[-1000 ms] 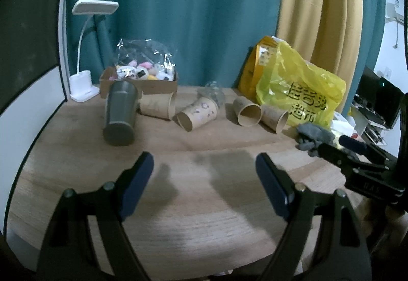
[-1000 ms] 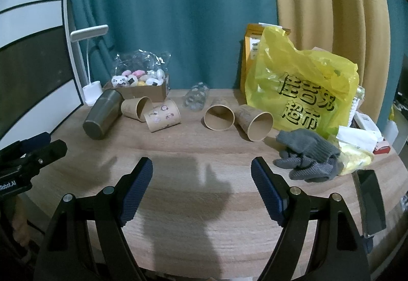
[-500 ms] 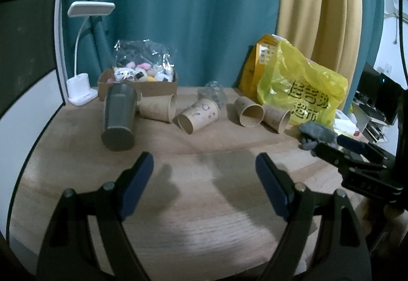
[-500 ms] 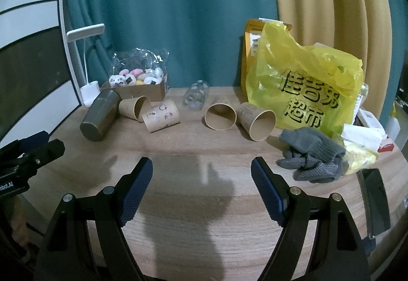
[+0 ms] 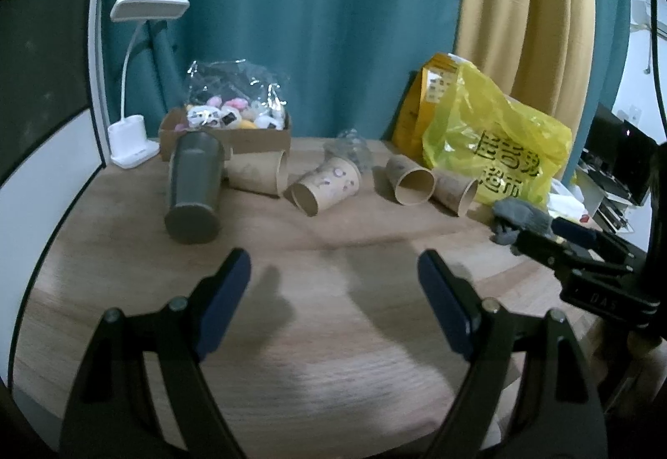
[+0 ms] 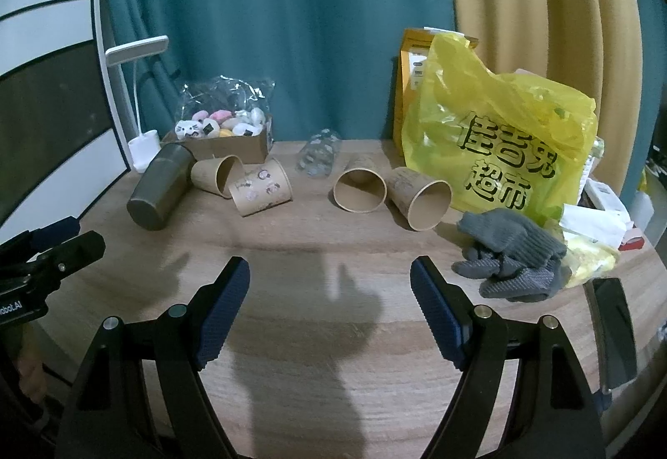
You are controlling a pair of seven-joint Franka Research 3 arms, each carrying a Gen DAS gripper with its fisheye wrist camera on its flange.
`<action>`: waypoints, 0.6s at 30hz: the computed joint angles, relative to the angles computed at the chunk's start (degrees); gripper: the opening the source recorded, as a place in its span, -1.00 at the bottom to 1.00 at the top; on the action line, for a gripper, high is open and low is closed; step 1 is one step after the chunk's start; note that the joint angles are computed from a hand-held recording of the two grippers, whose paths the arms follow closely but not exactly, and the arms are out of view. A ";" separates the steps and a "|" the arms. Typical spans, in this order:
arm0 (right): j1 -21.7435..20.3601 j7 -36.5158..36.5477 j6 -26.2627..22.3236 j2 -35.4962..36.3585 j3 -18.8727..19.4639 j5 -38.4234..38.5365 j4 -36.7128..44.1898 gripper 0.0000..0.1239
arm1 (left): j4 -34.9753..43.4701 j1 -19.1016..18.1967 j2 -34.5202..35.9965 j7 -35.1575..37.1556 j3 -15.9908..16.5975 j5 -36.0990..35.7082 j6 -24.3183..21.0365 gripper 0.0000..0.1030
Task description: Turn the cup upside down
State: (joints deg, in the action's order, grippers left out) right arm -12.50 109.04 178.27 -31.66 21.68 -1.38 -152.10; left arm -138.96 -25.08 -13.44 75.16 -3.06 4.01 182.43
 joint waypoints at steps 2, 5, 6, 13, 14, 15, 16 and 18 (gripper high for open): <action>0.07 -0.08 -0.01 0.17 -0.12 -0.11 0.17 0.33 | -0.03 0.41 0.05 -0.37 -0.33 0.15 0.07 0.62; -0.70 0.29 -0.48 0.87 0.72 -0.48 1.16 0.33 | -0.01 0.41 0.23 -0.75 -0.31 0.24 0.17 0.62; -0.65 0.31 -0.54 0.92 0.60 -0.66 1.16 0.33 | 0.01 -1.65 0.35 0.26 1.48 -0.69 0.24 0.62; -1.00 1.45 -0.70 1.09 0.88 -1.51 1.52 0.33 | 0.18 -5.20 0.58 3.60 4.27 -3.49 0.15 0.62; -0.74 1.33 -0.78 1.06 0.54 -1.58 1.49 0.33 | 0.12 -5.74 0.54 4.22 4.76 -4.01 0.20 0.62; -0.71 1.40 -0.72 1.07 0.49 -1.65 1.47 0.33 | 0.11 -6.44 0.53 4.95 5.40 -4.59 0.19 0.62; -0.48 1.34 -0.71 1.14 0.25 -1.66 1.48 0.33 | 0.09 -6.79 0.51 5.52 5.66 -4.99 0.13 0.62; -0.21 1.23 -0.70 1.21 0.00 -1.73 1.47 0.33 | -0.01 -5.91 0.47 5.63 4.79 -5.12 0.14 0.62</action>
State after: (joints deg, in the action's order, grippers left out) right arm -12.71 110.28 177.57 -30.44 21.67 -3.10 -150.63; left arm -138.98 -30.99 -12.97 80.79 1.73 -1.10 182.57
